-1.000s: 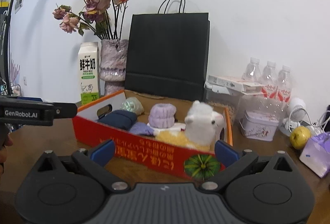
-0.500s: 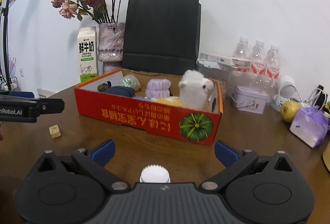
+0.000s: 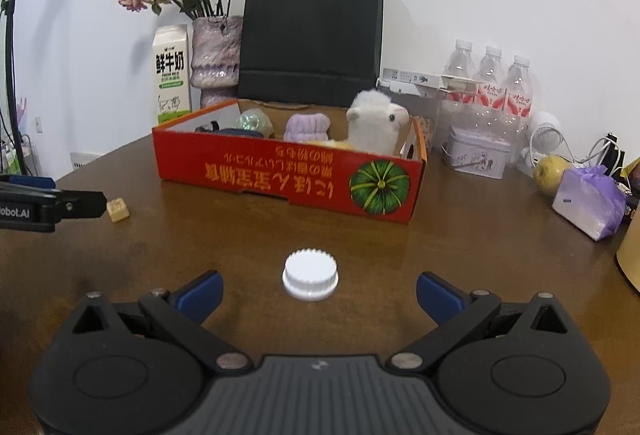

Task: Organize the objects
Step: 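Withdraw both tools toward the beige block and white bottle cap, then close the right gripper on the white bottle cap while the left grasps the beige block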

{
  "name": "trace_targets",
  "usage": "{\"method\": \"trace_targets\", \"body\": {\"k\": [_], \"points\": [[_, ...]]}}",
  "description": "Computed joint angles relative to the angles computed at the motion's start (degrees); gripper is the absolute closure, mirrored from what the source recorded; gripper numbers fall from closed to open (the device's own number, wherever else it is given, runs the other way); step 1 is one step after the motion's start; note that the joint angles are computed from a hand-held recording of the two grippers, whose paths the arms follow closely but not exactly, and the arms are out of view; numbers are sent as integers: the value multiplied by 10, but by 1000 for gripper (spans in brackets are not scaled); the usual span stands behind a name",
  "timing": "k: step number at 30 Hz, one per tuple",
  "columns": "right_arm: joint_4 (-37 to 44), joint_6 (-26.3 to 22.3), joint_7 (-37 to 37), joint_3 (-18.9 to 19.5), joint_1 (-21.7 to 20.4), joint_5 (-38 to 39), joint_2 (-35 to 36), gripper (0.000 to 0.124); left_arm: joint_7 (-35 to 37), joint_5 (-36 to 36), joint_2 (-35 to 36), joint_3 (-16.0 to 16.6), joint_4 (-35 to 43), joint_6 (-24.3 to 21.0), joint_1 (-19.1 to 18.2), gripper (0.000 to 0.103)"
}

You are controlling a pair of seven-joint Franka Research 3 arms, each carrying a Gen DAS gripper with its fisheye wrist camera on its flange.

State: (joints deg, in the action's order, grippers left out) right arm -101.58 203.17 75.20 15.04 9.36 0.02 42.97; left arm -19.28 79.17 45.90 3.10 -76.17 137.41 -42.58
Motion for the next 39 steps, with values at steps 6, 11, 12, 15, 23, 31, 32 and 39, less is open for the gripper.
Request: {"method": "trace_targets", "body": {"k": [6, 11, 12, 15, 23, 31, 32, 39], "points": [[-33, 13, -3, -17, 17, 17, -15, 21, -39, 22, -30, -2, -49, -12, -3, 0], [-46, 4, 2, -16, 16, 23, -25, 21, -57, 32, -45, -15, -75, -22, 7, 0], [-45, -6, 3, -16, 17, 25, -26, 21, -60, 34, -48, -18, -80, -21, 10, 0], [-41, -22, -6, -35, 38, 44, -29, 21, -67, 38, -55, -25, -92, -17, 18, 0], [-1, -109, -25, -21, 29, 94, -18, 21, -80, 47, -68, -35, -113, -17, 31, 0], [75, -144, -28, -72, 83, 132, 19, 21, -80, 37, -66, -39, -112, -22, 36, 0], [93, -152, -26, -81, 92, 137, 28, 21, -79, 35, -66, -40, -111, -23, 36, 0], [209, -210, -26, -105, 116, 141, 88, 21, -77, 28, -64, -39, -111, -21, 37, 0]]}}
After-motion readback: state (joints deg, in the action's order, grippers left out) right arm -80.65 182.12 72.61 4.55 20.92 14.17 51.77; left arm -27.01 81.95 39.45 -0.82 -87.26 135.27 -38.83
